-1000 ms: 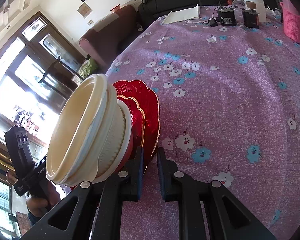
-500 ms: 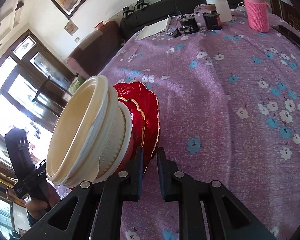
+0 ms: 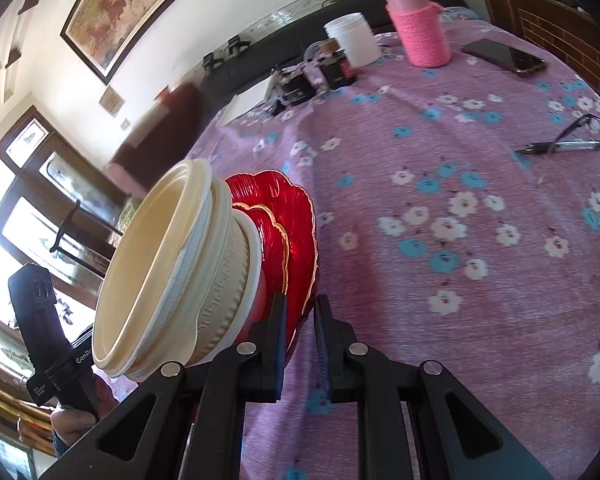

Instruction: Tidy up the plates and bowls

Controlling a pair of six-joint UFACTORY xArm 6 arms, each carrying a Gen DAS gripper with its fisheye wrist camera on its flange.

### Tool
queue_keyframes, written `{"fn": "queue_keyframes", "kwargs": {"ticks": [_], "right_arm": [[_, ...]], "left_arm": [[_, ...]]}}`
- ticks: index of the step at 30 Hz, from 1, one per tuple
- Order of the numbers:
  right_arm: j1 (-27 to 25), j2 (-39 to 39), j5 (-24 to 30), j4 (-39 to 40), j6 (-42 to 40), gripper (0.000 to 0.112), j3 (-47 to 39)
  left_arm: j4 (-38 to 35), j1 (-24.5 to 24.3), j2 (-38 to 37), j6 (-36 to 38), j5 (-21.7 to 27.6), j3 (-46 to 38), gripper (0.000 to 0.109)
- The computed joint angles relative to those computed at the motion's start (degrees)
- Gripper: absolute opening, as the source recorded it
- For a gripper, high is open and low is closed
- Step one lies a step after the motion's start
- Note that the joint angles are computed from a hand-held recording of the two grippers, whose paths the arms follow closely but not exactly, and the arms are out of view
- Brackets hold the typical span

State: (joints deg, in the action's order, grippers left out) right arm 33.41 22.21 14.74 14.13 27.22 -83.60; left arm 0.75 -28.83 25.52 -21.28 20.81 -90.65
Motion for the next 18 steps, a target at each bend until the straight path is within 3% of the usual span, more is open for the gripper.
{"fn": "queue_keyframes", "kwargs": {"ticks": [12, 18], "right_arm": [[-2.1, -1.3, -2.2, 2.2, 0.0, 0.015, 4.3], [-2.9, 0.0, -1.7, -5.6, 6.1, 0.015, 3.0]], "left_arm": [[3.1, -1.5, 6.5, -3.3, 3.6, -7.7, 0.015], [7.1, -1.7, 7.7, -6.0, 3.6, -9.2, 0.017]]}}
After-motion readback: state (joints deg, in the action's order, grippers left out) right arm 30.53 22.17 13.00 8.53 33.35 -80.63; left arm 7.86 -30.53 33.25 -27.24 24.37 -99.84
